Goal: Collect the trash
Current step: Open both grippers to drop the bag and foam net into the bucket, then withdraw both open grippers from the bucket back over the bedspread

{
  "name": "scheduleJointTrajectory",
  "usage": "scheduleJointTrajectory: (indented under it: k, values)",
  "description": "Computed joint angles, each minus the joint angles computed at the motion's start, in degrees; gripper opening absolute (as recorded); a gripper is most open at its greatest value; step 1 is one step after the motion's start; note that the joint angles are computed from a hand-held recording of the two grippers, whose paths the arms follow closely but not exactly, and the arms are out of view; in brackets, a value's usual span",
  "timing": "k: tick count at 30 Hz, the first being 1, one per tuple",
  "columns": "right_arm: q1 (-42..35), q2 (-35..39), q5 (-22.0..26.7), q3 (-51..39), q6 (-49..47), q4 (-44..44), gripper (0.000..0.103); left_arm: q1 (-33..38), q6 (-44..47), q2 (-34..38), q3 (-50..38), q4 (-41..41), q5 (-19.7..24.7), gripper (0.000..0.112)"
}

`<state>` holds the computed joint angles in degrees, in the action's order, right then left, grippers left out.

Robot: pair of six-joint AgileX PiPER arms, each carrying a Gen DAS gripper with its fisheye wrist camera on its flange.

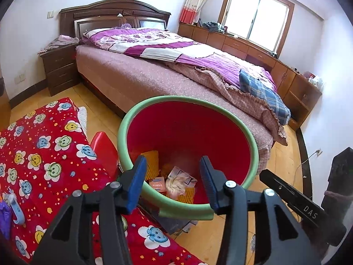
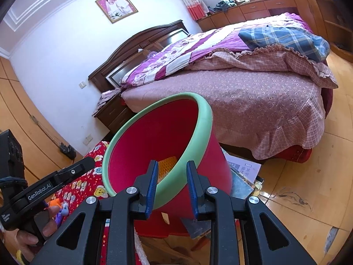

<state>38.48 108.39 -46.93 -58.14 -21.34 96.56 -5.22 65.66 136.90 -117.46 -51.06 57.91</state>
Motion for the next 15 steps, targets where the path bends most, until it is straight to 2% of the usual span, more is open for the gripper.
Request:
scheduleJointTrajectory:
  k: [10, 14, 15]
  values:
    - [1.8, -0.5, -1.8, -1.0, -2.3, 1.9, 0.027, 3.4, 0.0, -2.9, 4.8, -1.5, 1.1, 0.050]
    - [2.6, -0.7, -1.9, -1.5, -3.4, 2.5, 0.030, 5.3, 0.1, -4.9, 7.8, -1.7, 0.3, 0.051]
    - [2.7, -0.7, -1.7, -2.0, -4.2, 2.9, 0.034, 6.1, 0.4, -5.5, 8.7, -2.0, 0.2, 0.052]
